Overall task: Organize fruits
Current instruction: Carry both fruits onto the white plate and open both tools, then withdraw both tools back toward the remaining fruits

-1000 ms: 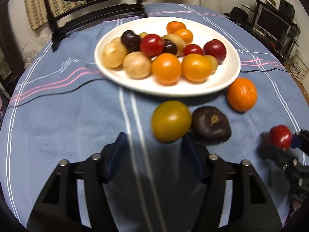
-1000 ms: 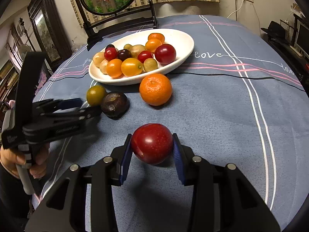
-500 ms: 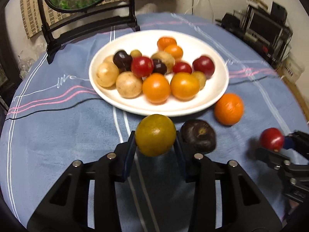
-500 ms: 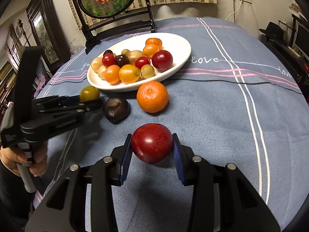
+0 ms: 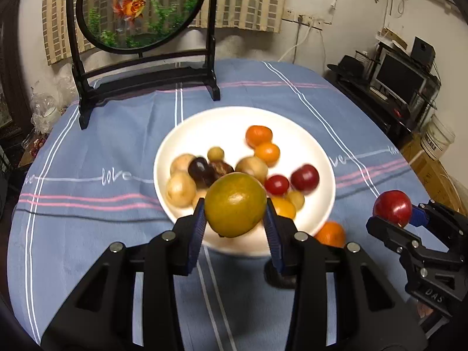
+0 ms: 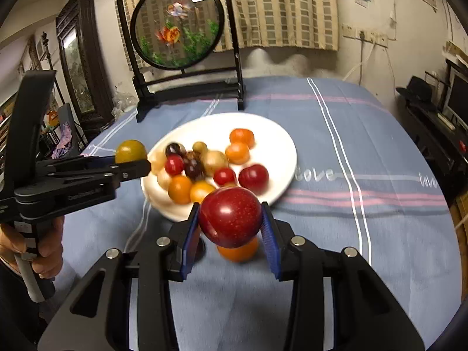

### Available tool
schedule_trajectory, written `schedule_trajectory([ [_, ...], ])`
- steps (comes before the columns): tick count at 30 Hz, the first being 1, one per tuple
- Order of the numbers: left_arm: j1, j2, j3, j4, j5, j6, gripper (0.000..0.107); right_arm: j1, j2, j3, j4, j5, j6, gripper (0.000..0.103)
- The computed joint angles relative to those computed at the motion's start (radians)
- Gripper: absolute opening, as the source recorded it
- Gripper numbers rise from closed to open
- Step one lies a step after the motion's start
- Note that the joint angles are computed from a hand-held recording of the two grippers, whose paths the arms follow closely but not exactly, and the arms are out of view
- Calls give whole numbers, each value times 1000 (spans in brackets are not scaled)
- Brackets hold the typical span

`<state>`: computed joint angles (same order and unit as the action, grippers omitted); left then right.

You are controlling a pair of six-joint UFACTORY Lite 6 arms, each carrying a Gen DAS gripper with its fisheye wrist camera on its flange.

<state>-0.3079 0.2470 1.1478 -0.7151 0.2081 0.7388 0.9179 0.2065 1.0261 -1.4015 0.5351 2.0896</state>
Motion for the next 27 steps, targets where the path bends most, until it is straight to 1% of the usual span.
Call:
schedule_trajectory([
  [4, -4, 93, 142, 153, 32, -157, 39, -77, 99, 138, 80, -48, -177, 40],
  [7, -21, 200, 278, 305, 53, -306, 39, -136, 201, 263, 157, -79, -314, 40],
  [9, -27, 265, 355, 363, 62, -363, 39, -184, 284, 367, 254, -102, -463, 40],
  [11, -30, 348, 453, 423, 97, -441, 39, -232, 373, 477, 416, -126, -655, 40],
  [13, -31, 426, 545, 452, 131, -480, 39, -255, 431, 541, 482, -133, -735, 40],
  [14, -35, 454, 575, 500, 132, -527, 39, -262, 460, 572, 502, -129, -760, 40],
  [16, -50, 493, 612, 656, 128, -679, 39, -270, 507, 617, 500, -115, -752, 40],
  [17, -50, 511, 633, 684, 132, -718, 40, -276, 520, 626, 488, -117, -720, 41],
  [18, -45, 522, 648, 670, 139, -716, 40, -283, 517, 615, 479, -136, -693, 44],
  [19, -38, 527, 655, 636, 145, -697, 47, -293, 504, 591, 466, -168, -651, 52],
  [20, -32, 525, 656, 638, 145, -716, 57, -299, 487, 559, 416, -195, -568, 55],
  [21, -27, 509, 637, 661, 127, -752, 63, -307, 460, 520, 350, -219, -464, 63],
  [22, -20, 493, 618, 658, 108, -754, 71, -312, 429, 478, 269, -242, -360, 64],
  [23, -12, 470, 595, 627, 92, -717, 71, -311, 411, 453, 213, -250, -297, 64],
  [26, 10, 407, 535, 611, 75, -698, 71, -294, 342, 378, 175, -230, -243, 64],
  [27, 19, 381, 505, 569, 66, -661, 72, -287, 320, 353, 162, -229, -222, 64],
])
